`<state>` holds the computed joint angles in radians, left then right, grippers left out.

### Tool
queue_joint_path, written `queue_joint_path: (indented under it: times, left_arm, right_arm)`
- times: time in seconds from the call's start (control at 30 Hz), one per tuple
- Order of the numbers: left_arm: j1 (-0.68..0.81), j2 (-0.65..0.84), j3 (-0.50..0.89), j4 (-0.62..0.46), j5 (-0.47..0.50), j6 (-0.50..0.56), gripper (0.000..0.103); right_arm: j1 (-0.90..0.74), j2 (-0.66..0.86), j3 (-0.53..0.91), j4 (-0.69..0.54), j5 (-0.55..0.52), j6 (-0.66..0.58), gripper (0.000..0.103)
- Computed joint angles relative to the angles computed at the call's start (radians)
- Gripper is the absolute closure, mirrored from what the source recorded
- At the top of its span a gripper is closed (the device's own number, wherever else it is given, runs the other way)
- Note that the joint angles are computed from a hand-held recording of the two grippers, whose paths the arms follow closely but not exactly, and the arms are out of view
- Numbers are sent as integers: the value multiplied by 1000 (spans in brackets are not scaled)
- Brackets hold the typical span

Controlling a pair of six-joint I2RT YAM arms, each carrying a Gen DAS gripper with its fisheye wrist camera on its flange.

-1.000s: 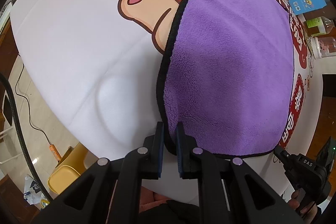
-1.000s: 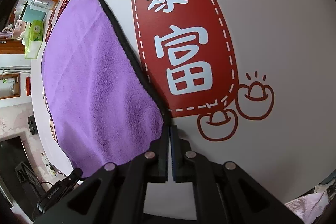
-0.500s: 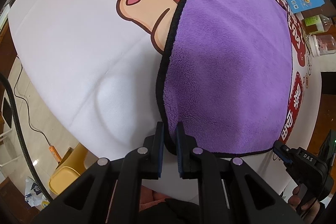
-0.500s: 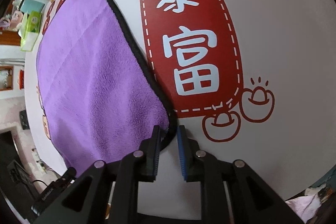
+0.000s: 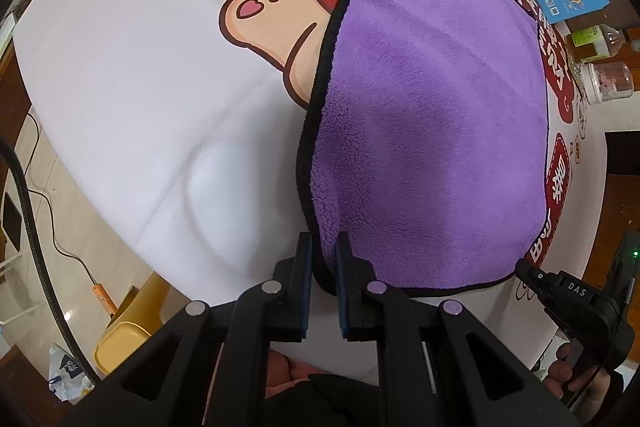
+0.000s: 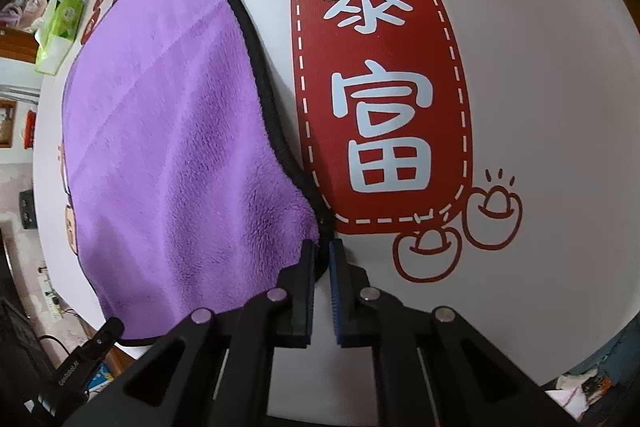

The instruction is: Fold towel

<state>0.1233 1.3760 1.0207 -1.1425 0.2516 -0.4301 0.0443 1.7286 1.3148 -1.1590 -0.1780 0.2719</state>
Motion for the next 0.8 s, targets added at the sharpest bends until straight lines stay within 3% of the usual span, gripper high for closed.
queue_joint_path:
  times: [0.1,0.4,0.8]
  left_arm:
    - [8,-14,7,-9,0,10,94]
    - [24,-32,69,-55,13,51,94]
    - [42,10,269,-117,61,76,94]
  right_arm:
    - [-31,4,-9,16,-41,-10,103]
    - [-119,-47,-27,27,-144,-81,103]
    - [-78,-81,43,58,-309,-34,103]
